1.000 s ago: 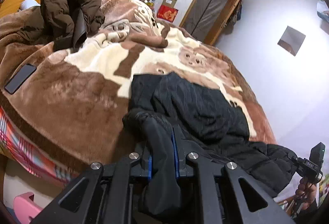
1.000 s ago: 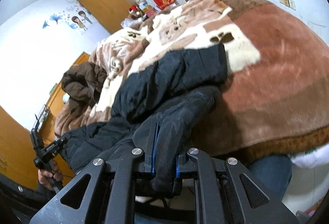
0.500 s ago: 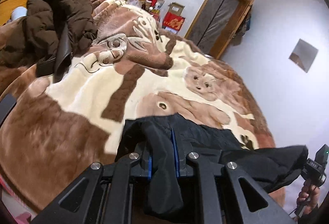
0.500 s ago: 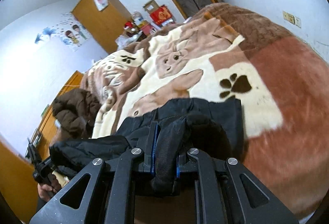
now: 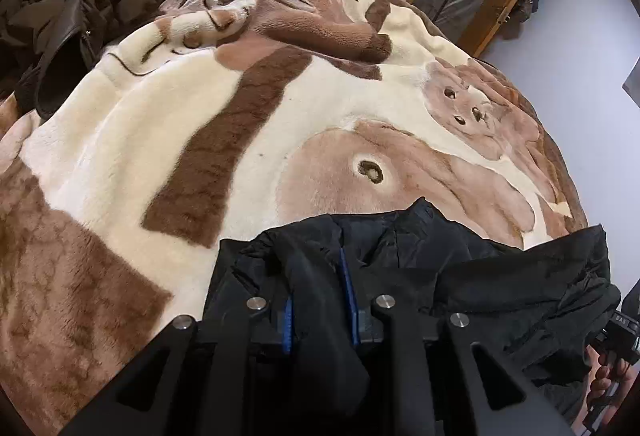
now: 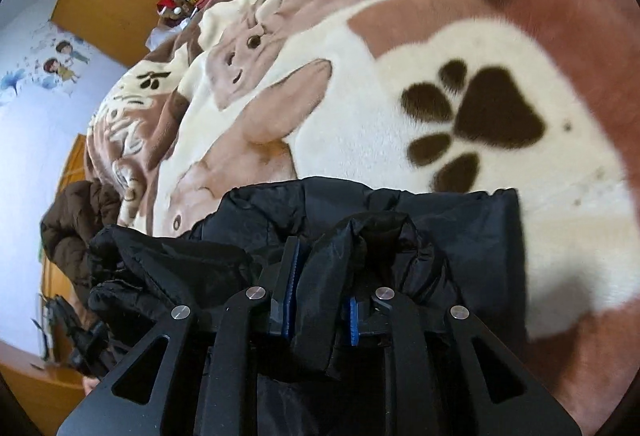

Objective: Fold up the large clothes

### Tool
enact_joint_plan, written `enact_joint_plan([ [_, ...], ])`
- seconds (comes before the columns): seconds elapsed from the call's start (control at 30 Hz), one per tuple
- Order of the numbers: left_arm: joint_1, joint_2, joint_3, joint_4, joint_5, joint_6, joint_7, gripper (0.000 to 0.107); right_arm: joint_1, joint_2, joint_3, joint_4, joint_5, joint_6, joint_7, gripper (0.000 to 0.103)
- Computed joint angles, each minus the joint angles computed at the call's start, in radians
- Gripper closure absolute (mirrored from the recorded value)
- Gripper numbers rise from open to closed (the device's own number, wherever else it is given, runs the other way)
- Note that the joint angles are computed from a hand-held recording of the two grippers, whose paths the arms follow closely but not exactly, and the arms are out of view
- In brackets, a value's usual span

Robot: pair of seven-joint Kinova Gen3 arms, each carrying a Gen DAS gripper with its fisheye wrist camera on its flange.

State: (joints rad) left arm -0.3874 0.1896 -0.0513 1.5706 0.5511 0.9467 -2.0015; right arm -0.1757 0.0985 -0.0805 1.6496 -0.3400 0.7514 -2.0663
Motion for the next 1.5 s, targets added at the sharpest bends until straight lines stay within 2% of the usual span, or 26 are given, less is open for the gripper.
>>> enact_joint_plan([
  [0.13, -0.016, 0.002, -0.003, -0.044, 0.011, 0.065, 0.004, 0.080, 0.042, -0.027, 0.004, 0.003, -0.093, 0.031, 0.079, 0.078],
  [0.2, -0.043, -0.001, -0.007, -0.073, 0.049, 0.113, -0.010, 0.070, 0.047, -0.057, 0.024, 0.001, -0.144, 0.039, 0.118, 0.069],
  [0.23, -0.061, -0.009, -0.010, -0.081, 0.082, 0.134, -0.025, 0.059, 0.054, -0.065, 0.019, 0.000, -0.156, 0.033, 0.120, 0.066],
  [0.27, -0.076, -0.016, -0.013, -0.089, 0.115, 0.149, -0.040, 0.050, 0.045, -0.081, 0.027, -0.005, -0.152, 0.026, 0.106, 0.056],
  [0.3, -0.083, -0.026, -0.018, -0.093, 0.136, 0.155, -0.050, 0.046, 0.046, -0.096, 0.016, -0.008, -0.132, 0.010, 0.077, 0.044],
  [0.37, -0.098, -0.059, -0.004, -0.091, 0.137, 0.124, -0.047, 0.031, 0.102, -0.121, -0.058, -0.022, -0.055, -0.010, 0.000, 0.038],
  [0.43, -0.052, -0.102, -0.044, -0.076, 0.117, 0.058, -0.041, 0.023, 0.184, -0.141, -0.150, -0.045, 0.026, 0.002, -0.058, 0.038],
  [0.53, -0.058, -0.132, -0.060, -0.061, 0.180, 0.059, -0.086, 0.023, 0.270, -0.188, -0.284, -0.049, 0.148, -0.020, -0.117, 0.038],
  [0.6, -0.047, -0.160, -0.069, -0.026, 0.213, 0.071, -0.161, 0.023, 0.251, -0.202, -0.329, -0.045, 0.230, -0.030, -0.142, 0.038],
  [0.7, -0.018, -0.179, -0.078, 0.043, 0.255, 0.121, -0.269, 0.023, 0.124, -0.173, -0.324, -0.028, 0.352, -0.028, -0.177, 0.038],
  [0.77, 0.023, -0.180, -0.061, 0.096, 0.221, 0.111, -0.302, 0.023, 0.031, -0.130, -0.305, -0.017, 0.430, -0.007, -0.222, 0.038],
  [0.87, 0.091, -0.148, -0.024, 0.148, 0.130, 0.036, -0.268, 0.023, -0.108, -0.063, -0.235, -0.002, 0.552, 0.030, -0.280, 0.038],
  [0.93, 0.132, -0.132, -0.028, 0.181, 0.119, -0.045, -0.285, 0.023, -0.191, -0.034, -0.169, 0.006, 0.634, 0.044, -0.316, 0.038],
  [1.0, 0.129, -0.116, -0.001, 0.194, 0.122, -0.110, -0.293, 0.023, -0.210, -0.006, -0.155, 0.007, 0.701, 0.048, -0.369, 0.038],
  [1.07, 0.147, -0.100, 0.003, 0.165, 0.074, -0.111, -0.238, 0.023, -0.154, 0.014, -0.208, -0.008, 0.713, 0.068, -0.372, 0.038],
  [1.13, 0.178, -0.100, -0.023, 0.127, 0.039, -0.071, -0.198, 0.024, -0.085, 0.026, -0.293, -0.049, 0.723, 0.131, -0.380, 0.038],
  [1.23, 0.122, -0.132, 0.000, 0.110, 0.082, -0.028, -0.229, 0.024, -0.069, -0.007, -0.337, -0.064, 0.760, 0.130, -0.406, 0.038],
  [1.3, 0.153, -0.138, -0.019, 0.097, 0.061, -0.071, -0.242, 0.024, -0.087, -0.009, -0.330, -0.085, 0.767, 0.120, -0.389, 0.038],
  [1.37, 0.242, -0.108, -0.071, 0.070, -0.015, -0.139, -0.208, 0.023, -0.111, 0.037, -0.313, -0.140, 0.768, 0.145, -0.359, 0.038],
  [1.43, 0.316, -0.039, -0.134, 0.014, -0.096, -0.145, -0.133, 0.024, -0.173, 0.096, -0.240, -0.190, 0.767, 0.187, -0.330, 0.038],
  [1.5, 0.317, 0.018, -0.129, -0.020, -0.158, -0.149, -0.074, 0.023, -0.214, 0.153, -0.163, -0.230, 0.725, 0.220, -0.274, 0.038],
])
